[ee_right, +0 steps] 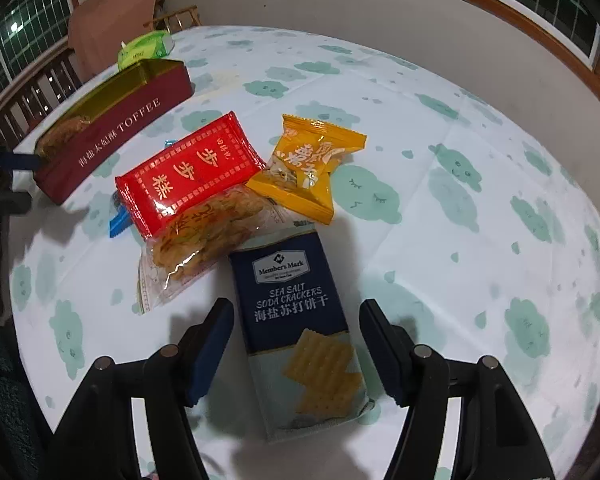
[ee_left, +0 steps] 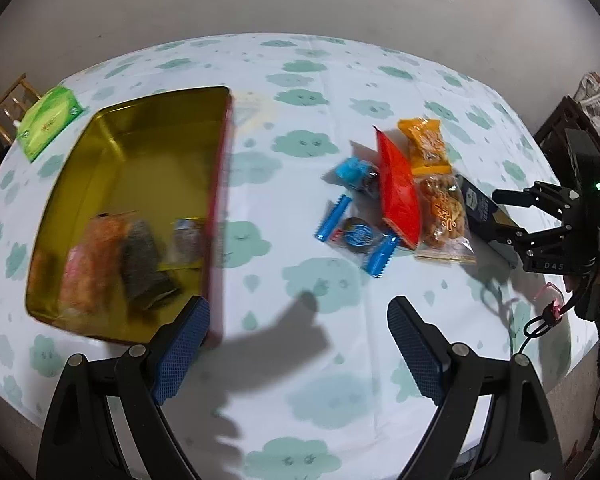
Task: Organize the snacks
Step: 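Move the right gripper to the blue soda crackers box and grasp it, then grasp the blue-wrapped candy with the left gripper while the right gripper holds the crackers box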
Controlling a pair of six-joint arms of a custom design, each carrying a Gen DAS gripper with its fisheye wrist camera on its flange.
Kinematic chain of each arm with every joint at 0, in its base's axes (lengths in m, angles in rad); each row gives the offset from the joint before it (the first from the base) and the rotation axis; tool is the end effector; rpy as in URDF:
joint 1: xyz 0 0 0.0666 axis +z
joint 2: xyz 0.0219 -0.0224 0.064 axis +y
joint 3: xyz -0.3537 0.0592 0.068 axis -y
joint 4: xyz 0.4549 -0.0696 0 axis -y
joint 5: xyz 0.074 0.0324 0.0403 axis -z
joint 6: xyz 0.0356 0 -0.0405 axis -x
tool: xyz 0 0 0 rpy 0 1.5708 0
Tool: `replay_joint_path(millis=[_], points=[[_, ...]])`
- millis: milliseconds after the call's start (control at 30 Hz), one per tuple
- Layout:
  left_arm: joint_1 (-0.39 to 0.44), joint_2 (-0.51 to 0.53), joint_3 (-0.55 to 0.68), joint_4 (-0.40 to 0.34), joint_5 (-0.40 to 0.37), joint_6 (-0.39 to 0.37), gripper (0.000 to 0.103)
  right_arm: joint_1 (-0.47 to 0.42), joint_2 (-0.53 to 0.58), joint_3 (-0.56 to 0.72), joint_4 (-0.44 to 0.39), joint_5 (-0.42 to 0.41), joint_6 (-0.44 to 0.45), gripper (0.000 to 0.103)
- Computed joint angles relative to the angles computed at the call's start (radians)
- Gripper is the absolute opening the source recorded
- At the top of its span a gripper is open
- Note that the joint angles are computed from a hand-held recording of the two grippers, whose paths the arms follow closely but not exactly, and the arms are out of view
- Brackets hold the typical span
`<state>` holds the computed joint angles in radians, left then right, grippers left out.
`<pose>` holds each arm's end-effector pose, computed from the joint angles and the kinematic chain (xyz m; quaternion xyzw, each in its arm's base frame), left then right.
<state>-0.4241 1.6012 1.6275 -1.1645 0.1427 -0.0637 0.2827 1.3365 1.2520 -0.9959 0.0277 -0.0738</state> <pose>0.5455 -0.2523 0.3948 0.2501 0.9417 -0.1069 0.1981 0.4908 0.1411 0.3553 -0.0978 0.9651 0.0298 0.2413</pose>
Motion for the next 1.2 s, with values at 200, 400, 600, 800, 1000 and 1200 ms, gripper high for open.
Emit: replay_joint_path(millis=[200, 400, 600, 800, 1000, 1200], points=[[-0.017, 0.030, 0.016, -0.005, 0.015, 0.016, 0.088, 0.003, -0.033, -0.046, 0.055, 0.026, -0.027, 0.067], [-0.027, 0.057, 0.036, -0.011, 0.003, 0.019, 0.088, 0.007, -0.044, -0.076, 0.073, 0.027, -0.046, 0.061], [-0.026, 0.071, 0.047, -0.019, 0.012, 0.043, 0.088, 0.009, -0.072, -0.111, 0.116, 0.026, -0.107, 0.055], [-0.024, 0.090, 0.066, -0.039, 0.021, 0.076, 0.088, 0.019, -0.120, -0.160, 0.135, 0.140, -0.310, 0.052], [-0.016, 0.128, 0.114, -0.070, 0.075, 0.150, 0.086, 0.007, -0.169, -0.218, 0.172, 0.250, -0.486, 0.051], [0.000, 0.192, 0.193, -0.110, 0.106, 0.270, 0.077, 0.014, -0.183, -0.237, 0.202, 0.267, -0.517, 0.051]])
